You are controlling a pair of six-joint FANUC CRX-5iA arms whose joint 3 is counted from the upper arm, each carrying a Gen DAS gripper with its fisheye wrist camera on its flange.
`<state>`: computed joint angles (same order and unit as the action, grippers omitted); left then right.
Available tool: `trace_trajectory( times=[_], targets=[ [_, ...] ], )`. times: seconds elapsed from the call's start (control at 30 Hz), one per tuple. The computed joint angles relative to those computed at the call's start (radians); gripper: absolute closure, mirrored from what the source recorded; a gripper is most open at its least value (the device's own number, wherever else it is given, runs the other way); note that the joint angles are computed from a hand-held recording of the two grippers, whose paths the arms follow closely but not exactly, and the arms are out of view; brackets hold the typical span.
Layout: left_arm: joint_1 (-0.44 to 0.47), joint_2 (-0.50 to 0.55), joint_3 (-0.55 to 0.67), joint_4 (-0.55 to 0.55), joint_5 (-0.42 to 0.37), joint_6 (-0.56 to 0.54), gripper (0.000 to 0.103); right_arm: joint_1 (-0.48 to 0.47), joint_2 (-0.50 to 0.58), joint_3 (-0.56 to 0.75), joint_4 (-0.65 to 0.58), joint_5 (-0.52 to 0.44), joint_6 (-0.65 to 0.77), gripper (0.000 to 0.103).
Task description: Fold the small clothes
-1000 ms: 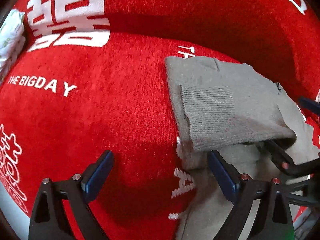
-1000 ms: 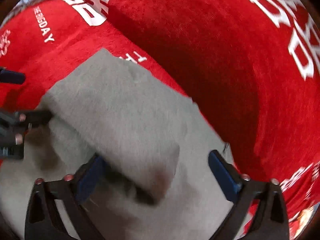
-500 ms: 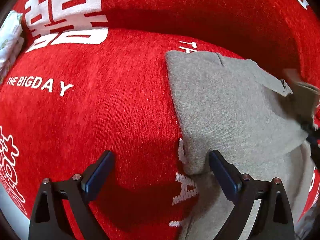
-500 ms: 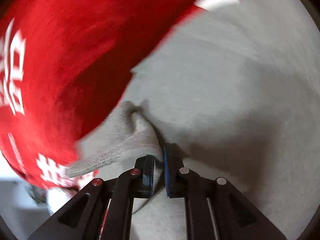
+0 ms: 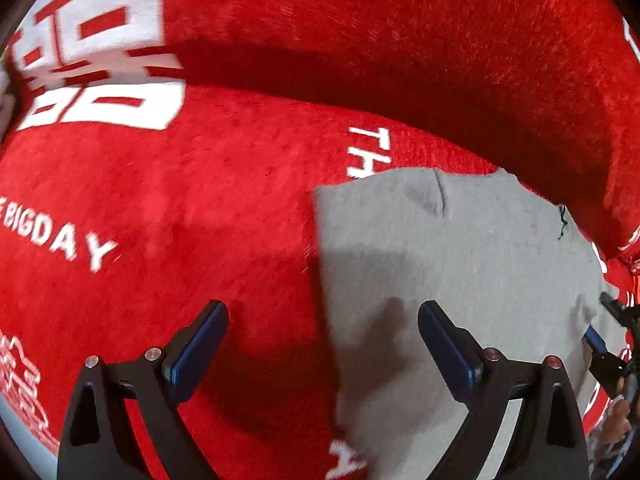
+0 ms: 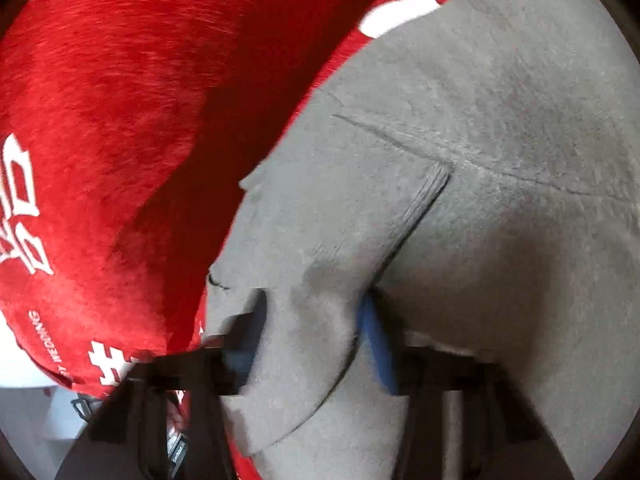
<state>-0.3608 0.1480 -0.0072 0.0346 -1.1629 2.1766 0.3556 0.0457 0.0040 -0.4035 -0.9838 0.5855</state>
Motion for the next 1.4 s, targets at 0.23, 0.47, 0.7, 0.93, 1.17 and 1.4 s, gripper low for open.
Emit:
trace_trajectory(
  times=[0.23,0.47,0.7,0.93,1.17,1.4],
  targets=[
    [0.011,0.025,0.013,0.024,0.0,-0.035,0.007,0.039,-0.038,-0.031,0.097,-0.104,-0.029,0.097],
    [0.062,0.02,-0.022,0.09,0.022,-0.106,0.007,0.062,-0.11,-0.057,-0.012,-0.092,0.026,0.061],
    [0.112,0.034,-0.041,0.173,0.046,-0.188,0.009,0.147,-0.029,-0.046,-0.504,0.021,0.219,0.061],
    [0.162,0.06,-0.036,0.268,0.044,-0.328,0.087,0.228,-0.003,-0.059,-0.511,0.181,0.13,0.097],
    [0.205,0.031,-0.063,0.236,0.028,-0.389,0.087,0.279,0.067,0.004,-0.522,0.18,0.146,0.097],
    [0.201,-0.007,-0.058,0.188,0.02,-0.354,0.087,0.231,0.09,0.079,-0.487,-0.004,0.198,0.077]
  ],
)
